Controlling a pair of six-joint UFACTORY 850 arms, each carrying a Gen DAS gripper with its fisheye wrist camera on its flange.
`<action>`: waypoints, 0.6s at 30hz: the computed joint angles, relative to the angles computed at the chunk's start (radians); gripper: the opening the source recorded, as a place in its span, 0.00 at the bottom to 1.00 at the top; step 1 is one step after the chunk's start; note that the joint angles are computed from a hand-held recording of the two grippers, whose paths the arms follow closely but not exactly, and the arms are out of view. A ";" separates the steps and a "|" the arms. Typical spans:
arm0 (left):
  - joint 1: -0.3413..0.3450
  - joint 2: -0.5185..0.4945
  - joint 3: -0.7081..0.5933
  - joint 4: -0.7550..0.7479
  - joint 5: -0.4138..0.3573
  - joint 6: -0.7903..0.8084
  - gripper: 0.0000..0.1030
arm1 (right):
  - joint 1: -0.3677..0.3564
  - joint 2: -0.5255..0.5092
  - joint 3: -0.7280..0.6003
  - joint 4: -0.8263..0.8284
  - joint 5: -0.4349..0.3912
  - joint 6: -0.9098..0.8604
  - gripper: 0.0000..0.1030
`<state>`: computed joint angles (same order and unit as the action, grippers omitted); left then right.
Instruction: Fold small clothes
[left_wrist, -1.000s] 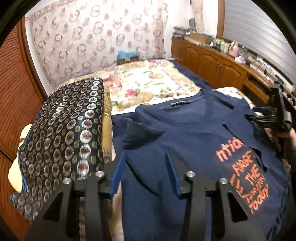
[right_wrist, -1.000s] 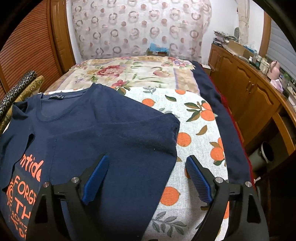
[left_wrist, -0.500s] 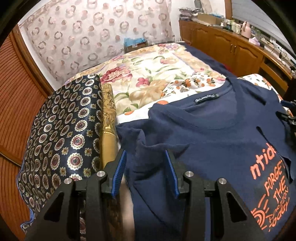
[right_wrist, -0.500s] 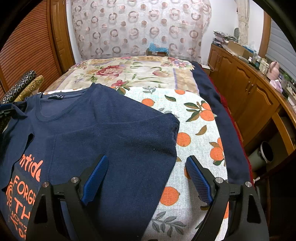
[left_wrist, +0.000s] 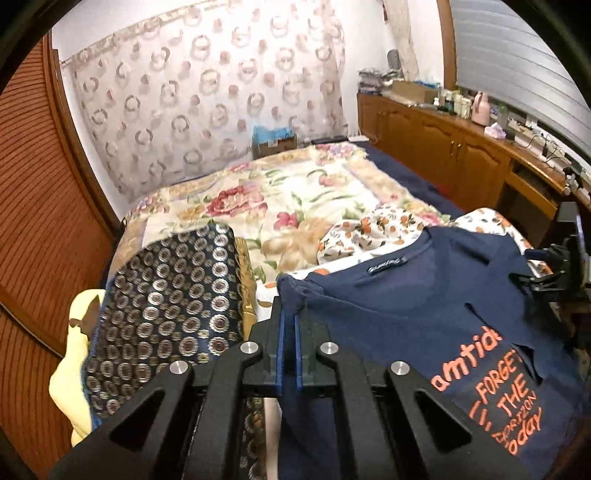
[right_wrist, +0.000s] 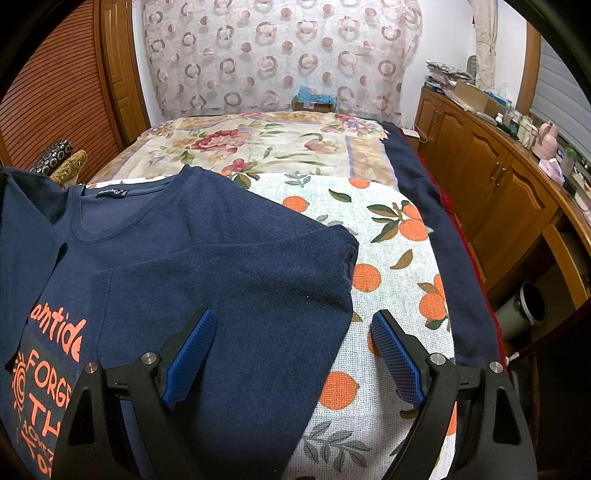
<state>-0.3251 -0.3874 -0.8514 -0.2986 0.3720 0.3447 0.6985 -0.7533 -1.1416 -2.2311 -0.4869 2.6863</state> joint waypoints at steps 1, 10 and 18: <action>0.001 0.014 0.012 0.018 0.004 -0.013 0.05 | -0.006 0.002 -0.001 -0.009 0.013 -0.004 0.85; -0.008 0.083 0.108 0.153 0.061 -0.113 0.05 | -0.042 -0.011 -0.046 0.037 0.051 -0.042 0.78; 0.008 0.123 0.190 0.272 0.110 -0.232 0.05 | -0.014 -0.018 -0.065 -0.010 0.034 -0.057 0.07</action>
